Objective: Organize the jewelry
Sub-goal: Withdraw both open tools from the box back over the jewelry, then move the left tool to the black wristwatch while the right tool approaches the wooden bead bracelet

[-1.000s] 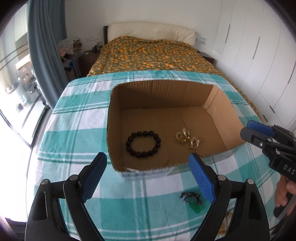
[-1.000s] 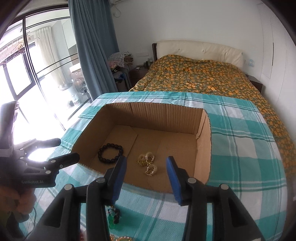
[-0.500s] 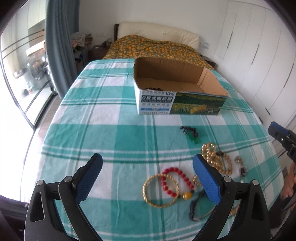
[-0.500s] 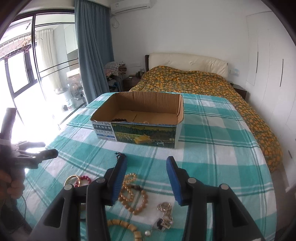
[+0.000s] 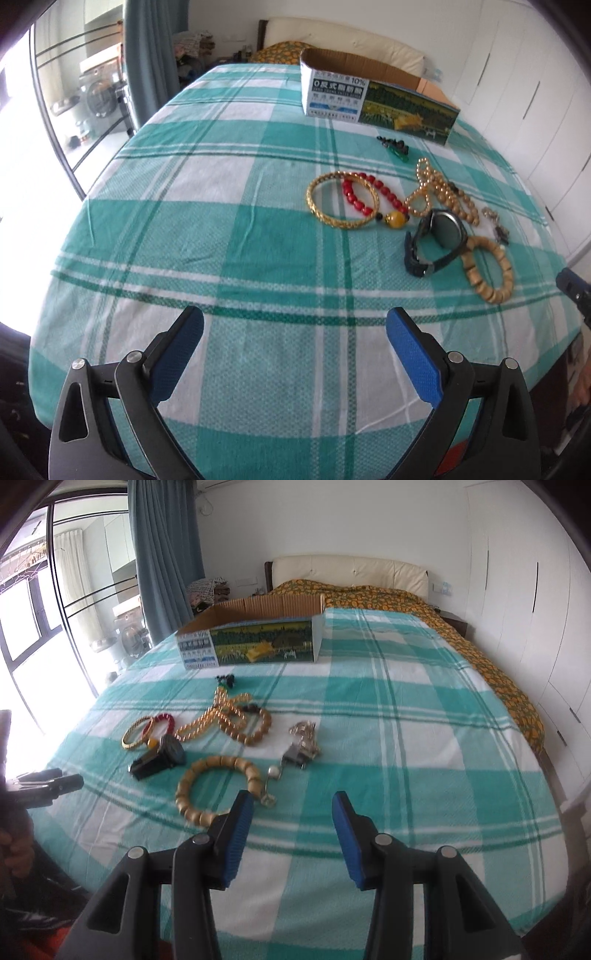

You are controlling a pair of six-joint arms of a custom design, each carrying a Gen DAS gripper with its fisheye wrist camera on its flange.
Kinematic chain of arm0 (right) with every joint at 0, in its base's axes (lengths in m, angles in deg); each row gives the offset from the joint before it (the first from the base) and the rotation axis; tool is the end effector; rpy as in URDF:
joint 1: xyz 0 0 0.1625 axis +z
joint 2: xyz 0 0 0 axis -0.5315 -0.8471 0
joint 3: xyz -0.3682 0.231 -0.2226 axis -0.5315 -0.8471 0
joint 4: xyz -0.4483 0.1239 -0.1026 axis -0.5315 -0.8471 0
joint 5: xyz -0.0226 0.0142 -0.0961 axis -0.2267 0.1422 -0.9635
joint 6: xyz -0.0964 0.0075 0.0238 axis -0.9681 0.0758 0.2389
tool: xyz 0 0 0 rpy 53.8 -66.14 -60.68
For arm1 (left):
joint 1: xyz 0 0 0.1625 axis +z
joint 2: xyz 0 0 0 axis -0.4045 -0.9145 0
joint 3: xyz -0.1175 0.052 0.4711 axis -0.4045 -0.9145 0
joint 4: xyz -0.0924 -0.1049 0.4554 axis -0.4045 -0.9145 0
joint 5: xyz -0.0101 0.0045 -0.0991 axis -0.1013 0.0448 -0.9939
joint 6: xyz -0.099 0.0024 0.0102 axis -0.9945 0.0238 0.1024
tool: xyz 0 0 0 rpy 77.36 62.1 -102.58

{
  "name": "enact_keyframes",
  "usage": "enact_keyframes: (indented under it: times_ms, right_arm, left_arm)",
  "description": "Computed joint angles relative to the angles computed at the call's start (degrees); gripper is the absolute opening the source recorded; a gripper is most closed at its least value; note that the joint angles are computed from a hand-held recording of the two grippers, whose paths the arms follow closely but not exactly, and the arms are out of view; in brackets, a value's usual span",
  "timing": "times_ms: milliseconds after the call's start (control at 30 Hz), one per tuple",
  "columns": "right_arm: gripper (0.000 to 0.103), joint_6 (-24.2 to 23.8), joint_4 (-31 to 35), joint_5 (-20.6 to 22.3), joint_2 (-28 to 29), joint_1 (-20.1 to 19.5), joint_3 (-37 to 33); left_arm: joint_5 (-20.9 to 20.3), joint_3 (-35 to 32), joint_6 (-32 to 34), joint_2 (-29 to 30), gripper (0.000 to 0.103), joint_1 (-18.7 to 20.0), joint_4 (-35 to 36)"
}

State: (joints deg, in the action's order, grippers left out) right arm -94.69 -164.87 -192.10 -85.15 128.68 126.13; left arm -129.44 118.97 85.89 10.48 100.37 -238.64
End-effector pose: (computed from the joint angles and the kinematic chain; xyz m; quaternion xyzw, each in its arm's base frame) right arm 0.1449 -0.6390 0.2324 0.0405 -0.8670 0.3645 0.3375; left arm 0.0203 -0.6885 0.2444 0.2660 0.9093 -0.1881 0.2589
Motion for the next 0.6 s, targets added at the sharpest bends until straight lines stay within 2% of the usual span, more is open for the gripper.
enact_keyframes:
  times_ms: [167, 400, 600]
  right_arm:
    - [0.045, 2.2, -0.7, 2.9, 1.1, -0.6, 1.3]
    - [0.045, 3.7, 1.0, 3.1, 2.0, -0.7, -0.4]
    - [0.045, 5.0, 2.9, 3.4, 2.9, -0.5, -1.5]
  left_arm:
    - [-2.3, 0.0, -0.7, -0.1, 0.099, 0.0, 0.9]
    - [-5.6, -1.0, -2.5, 1.1, 0.099, -1.0, 0.1]
    - [-3.7, -1.7, -3.1, 3.7, 0.099, -2.4, -2.1]
